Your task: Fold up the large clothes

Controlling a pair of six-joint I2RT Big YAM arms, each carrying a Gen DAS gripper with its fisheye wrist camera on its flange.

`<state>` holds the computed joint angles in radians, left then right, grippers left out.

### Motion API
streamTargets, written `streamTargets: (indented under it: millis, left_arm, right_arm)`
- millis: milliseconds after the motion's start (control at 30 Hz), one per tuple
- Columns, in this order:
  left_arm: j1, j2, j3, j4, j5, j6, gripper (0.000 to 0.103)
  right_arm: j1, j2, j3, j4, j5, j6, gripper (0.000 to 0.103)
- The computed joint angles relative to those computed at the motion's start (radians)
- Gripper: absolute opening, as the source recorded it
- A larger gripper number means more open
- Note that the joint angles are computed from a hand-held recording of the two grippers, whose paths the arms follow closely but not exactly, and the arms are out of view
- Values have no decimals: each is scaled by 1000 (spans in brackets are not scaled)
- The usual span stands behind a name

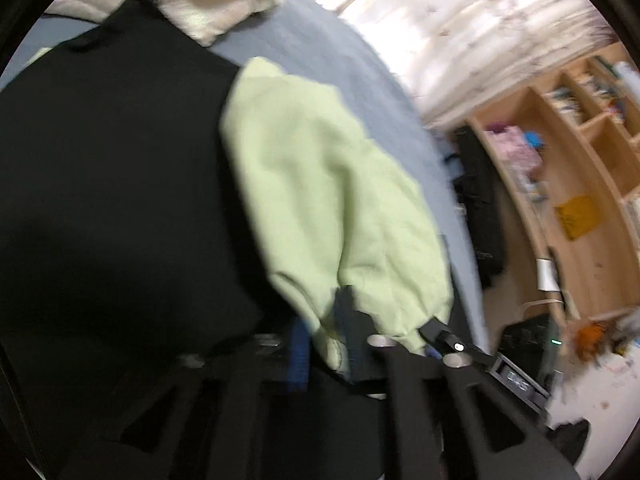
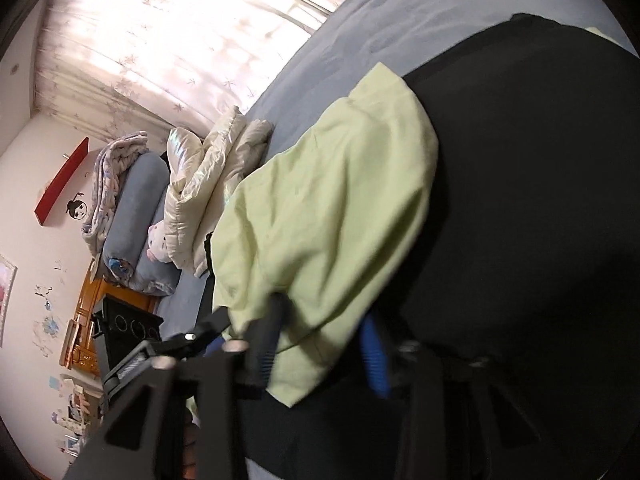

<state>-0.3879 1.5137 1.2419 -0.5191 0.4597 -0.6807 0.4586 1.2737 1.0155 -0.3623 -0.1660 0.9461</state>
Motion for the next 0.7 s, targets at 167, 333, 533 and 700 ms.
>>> streamTargets:
  millis: [167,333,533,700]
  left_arm:
    - [-53,-30,71,-174,-154,6,6]
    - [-106,24,155,-381,-263,50,7]
    - [-122,45,155,-356,-284,62,10]
    - [-110,9,117,-325,-278,78,23]
  right_arm:
    - [43,-26,35,-75,73,56,12]
    - [103,1,85,-253,161,65,12]
    - [103,1,39,-201,163,83,13]
    - [99,-17,58,-259,153,54,28]
